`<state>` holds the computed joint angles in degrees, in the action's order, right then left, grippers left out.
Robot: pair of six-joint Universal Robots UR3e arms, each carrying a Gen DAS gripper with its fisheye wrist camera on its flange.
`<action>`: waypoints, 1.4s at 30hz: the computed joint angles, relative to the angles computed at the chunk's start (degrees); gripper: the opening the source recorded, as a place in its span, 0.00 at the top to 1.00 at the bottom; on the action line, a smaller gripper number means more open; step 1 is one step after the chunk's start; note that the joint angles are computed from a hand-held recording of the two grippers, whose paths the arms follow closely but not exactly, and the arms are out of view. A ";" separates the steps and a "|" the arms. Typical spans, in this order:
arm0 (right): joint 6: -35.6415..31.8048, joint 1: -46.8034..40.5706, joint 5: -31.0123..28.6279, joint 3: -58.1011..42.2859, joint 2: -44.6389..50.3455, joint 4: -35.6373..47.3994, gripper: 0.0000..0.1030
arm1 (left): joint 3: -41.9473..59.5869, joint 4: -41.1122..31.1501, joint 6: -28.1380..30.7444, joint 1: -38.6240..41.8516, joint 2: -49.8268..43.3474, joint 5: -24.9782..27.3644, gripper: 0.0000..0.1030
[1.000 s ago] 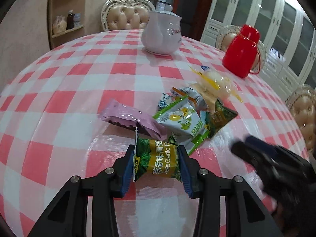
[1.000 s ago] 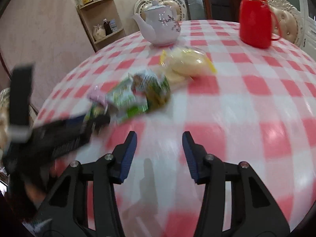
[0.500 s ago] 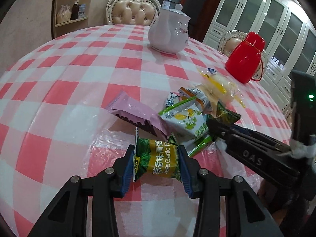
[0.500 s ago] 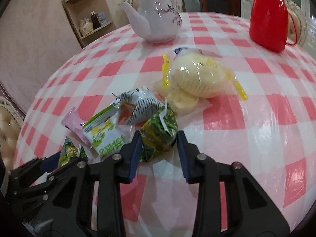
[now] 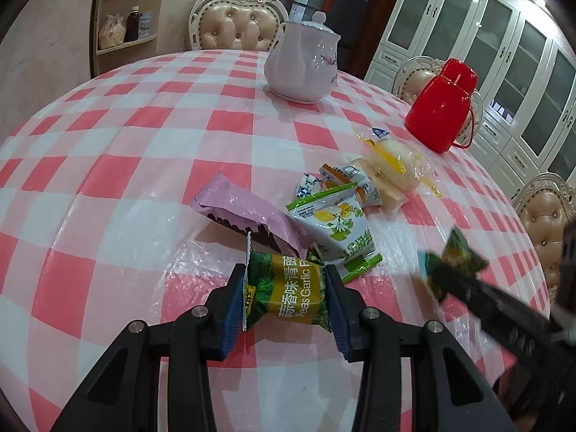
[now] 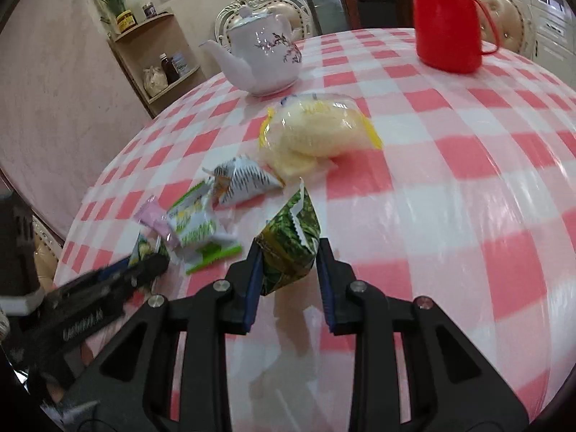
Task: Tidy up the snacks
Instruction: 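Grasp the green garlic pea packet with the left tool while the right tool grasps a green candy, then carry both green packets to the purple-rimmed box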
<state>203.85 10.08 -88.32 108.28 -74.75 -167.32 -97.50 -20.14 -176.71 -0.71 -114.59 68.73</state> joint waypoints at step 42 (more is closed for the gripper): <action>5.64 25.04 -7.57 12.78 -12.61 -5.93 0.69 | -52.61 -29.67 20.12 33.21 77.98 -19.36 0.58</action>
